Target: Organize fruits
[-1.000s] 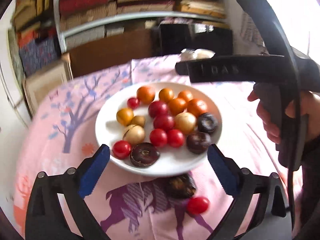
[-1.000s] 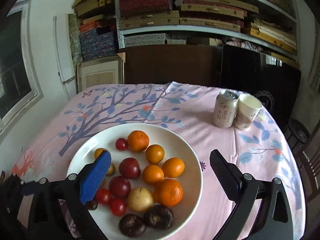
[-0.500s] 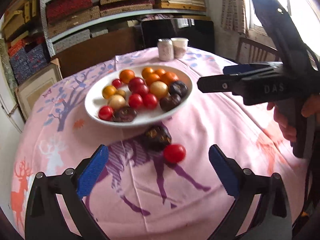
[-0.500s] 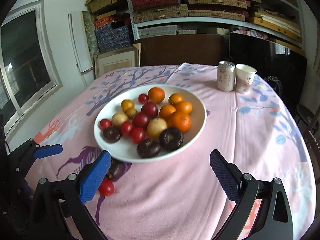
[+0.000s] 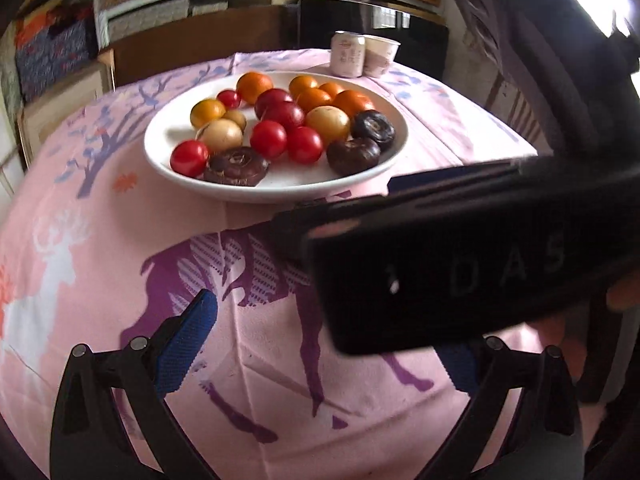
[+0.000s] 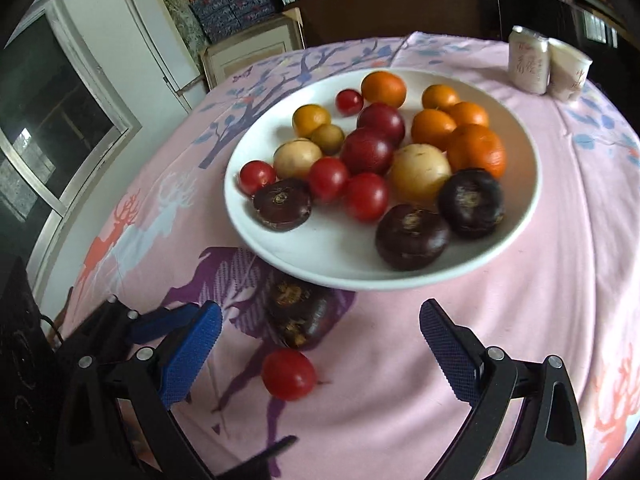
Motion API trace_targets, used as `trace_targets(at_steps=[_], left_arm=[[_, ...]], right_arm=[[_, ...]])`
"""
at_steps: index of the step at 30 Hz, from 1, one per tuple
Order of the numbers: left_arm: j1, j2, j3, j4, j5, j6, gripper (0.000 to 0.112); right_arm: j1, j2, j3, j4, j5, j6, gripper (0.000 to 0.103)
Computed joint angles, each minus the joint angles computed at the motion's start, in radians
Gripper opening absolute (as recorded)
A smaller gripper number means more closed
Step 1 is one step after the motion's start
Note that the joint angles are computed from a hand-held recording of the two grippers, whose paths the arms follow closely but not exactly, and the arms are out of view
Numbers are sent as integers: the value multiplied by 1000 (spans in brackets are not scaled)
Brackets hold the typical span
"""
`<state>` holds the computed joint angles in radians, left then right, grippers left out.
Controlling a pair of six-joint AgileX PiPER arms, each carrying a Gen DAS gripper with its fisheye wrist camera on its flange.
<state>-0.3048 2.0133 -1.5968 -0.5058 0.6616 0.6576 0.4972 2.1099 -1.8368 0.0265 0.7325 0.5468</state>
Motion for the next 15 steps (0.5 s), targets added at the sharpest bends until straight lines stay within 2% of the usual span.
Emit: trace_targets(at_steps=[2, 3, 5, 7, 8, 9, 10, 11, 13, 15], left_arm=[[8, 42, -57, 4, 48, -70, 97], [10, 49, -63, 4, 43, -88, 96], [9, 42, -50, -13, 28, -79, 96], [4, 40, -43, -26, 26, -67, 90], [5, 36, -34, -40, 20, -54, 82], [-1, 34, -30, -30, 9, -58, 67], [-2, 31, -26, -34, 5, -51, 62], [4, 34, -29, -66, 20, -18, 57], [13, 38, -33, -109, 41, 28, 43], [15, 35, -29, -139, 55, 68, 36]], right_arm=[[-7, 46, -60, 58, 35, -36, 99], [-8, 60, -71, 60, 36, -37, 100], [4, 43, -31, 32, -18, -11, 100], [8, 51, -49, 33, -1, -40, 97], [4, 44, -34, 55, -22, -64, 87], [1, 36, -17, 67, -40, -71, 71], [-1, 34, -9, 90, -48, -87, 61], [2, 36, -14, 76, -41, -83, 43], [-1, 20, 22, 87, -78, -95, 41], [5, 7, 50, 74, -104, -86, 41]])
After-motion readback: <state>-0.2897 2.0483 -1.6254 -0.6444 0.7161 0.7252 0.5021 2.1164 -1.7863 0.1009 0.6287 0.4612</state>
